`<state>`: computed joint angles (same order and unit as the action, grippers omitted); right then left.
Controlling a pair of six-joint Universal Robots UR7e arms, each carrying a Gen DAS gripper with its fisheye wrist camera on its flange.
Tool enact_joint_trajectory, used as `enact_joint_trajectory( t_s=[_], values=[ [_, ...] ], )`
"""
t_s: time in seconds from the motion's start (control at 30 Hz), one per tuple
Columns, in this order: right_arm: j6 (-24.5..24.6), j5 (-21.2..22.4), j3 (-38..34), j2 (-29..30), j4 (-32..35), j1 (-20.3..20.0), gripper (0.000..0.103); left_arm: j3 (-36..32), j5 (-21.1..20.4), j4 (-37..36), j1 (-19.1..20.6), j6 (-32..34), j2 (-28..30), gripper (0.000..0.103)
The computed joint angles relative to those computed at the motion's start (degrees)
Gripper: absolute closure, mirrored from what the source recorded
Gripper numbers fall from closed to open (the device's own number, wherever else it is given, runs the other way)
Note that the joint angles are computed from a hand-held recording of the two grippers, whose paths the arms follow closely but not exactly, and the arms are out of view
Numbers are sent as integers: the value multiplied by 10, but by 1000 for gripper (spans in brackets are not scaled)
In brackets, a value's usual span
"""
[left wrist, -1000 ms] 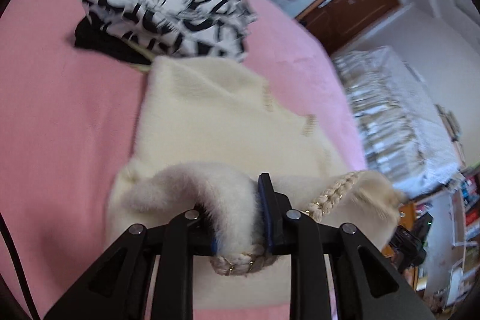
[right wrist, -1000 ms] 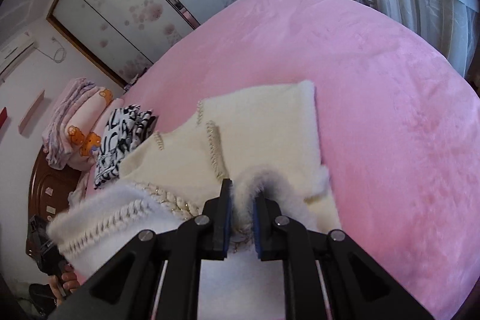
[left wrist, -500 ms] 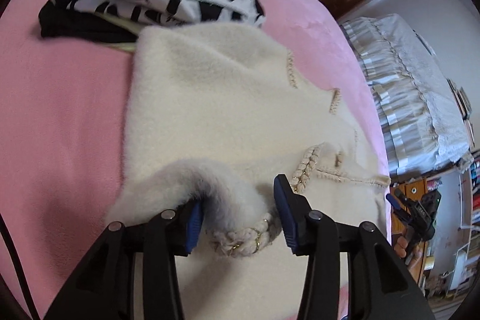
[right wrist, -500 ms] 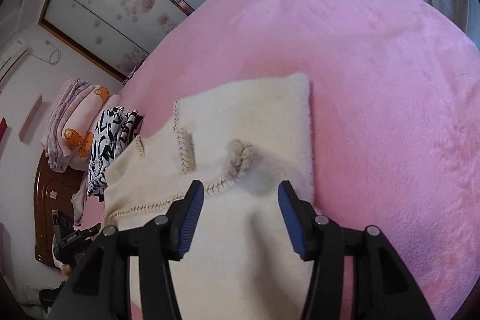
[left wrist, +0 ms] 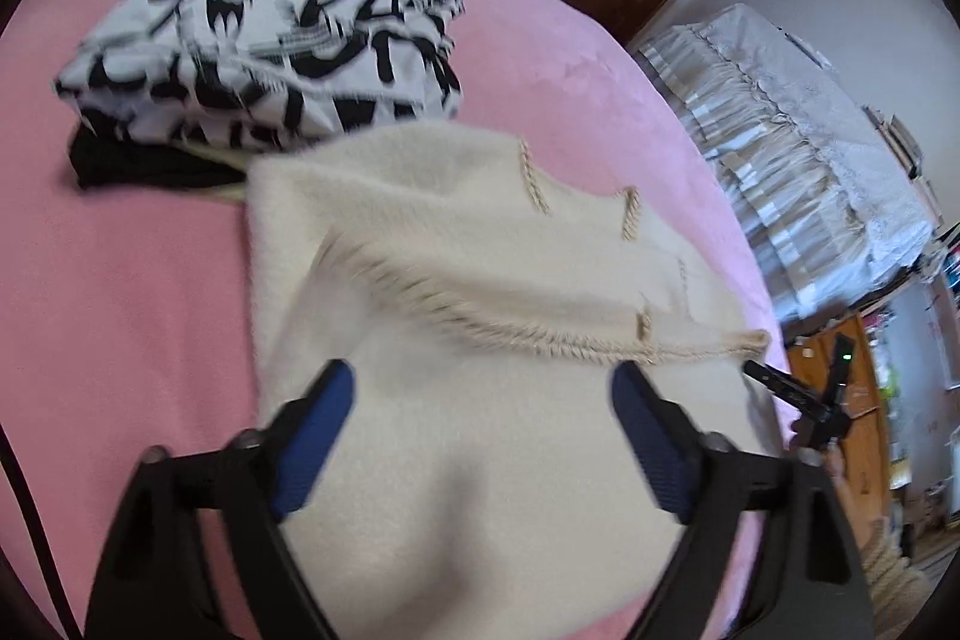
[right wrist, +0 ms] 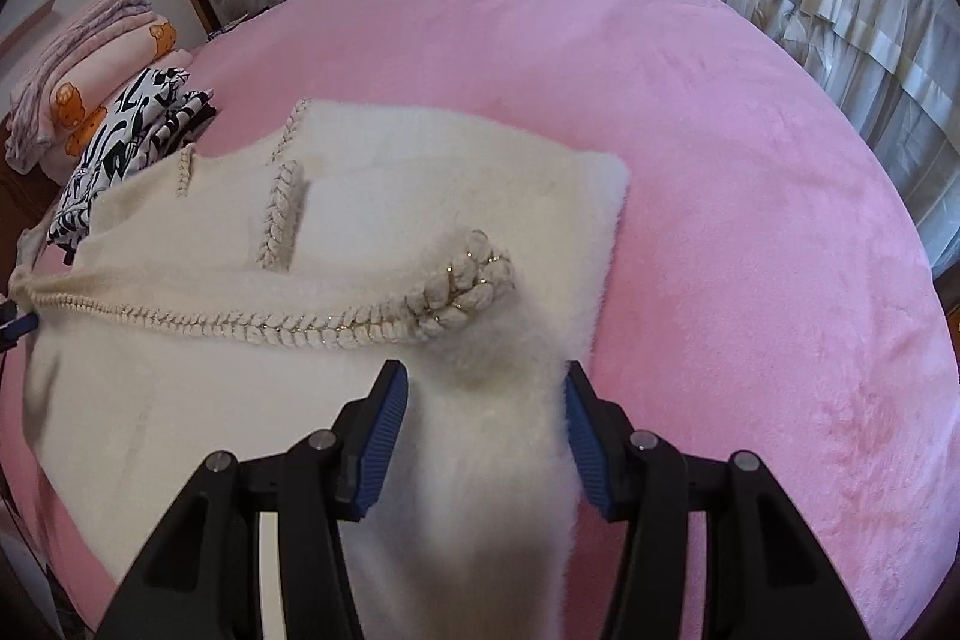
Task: Fold large clothes
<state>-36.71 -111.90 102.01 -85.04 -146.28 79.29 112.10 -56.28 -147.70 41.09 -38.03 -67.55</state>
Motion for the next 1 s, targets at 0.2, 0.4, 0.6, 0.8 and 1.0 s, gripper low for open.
enact_joint_trajectory(
  t_s=[0.2,0.4,0.6,0.8,1.0],
  values=[
    [-17,-1,-1,6,-23,1,51,-35,9,79,17,39,27,12],
    [-34,1,-2,12,-28,0,54,-48,18,97,41,82,59,12],
    [-29,13,-6,13,-21,-6,54,-57,34,105,45,138,69,12],
    [-40,12,-7,16,-23,-3,54,-48,32,112,41,171,49,19],
    [-47,9,-4,21,-37,-1,53,-28,23,83,45,182,26,24]
  ],
)
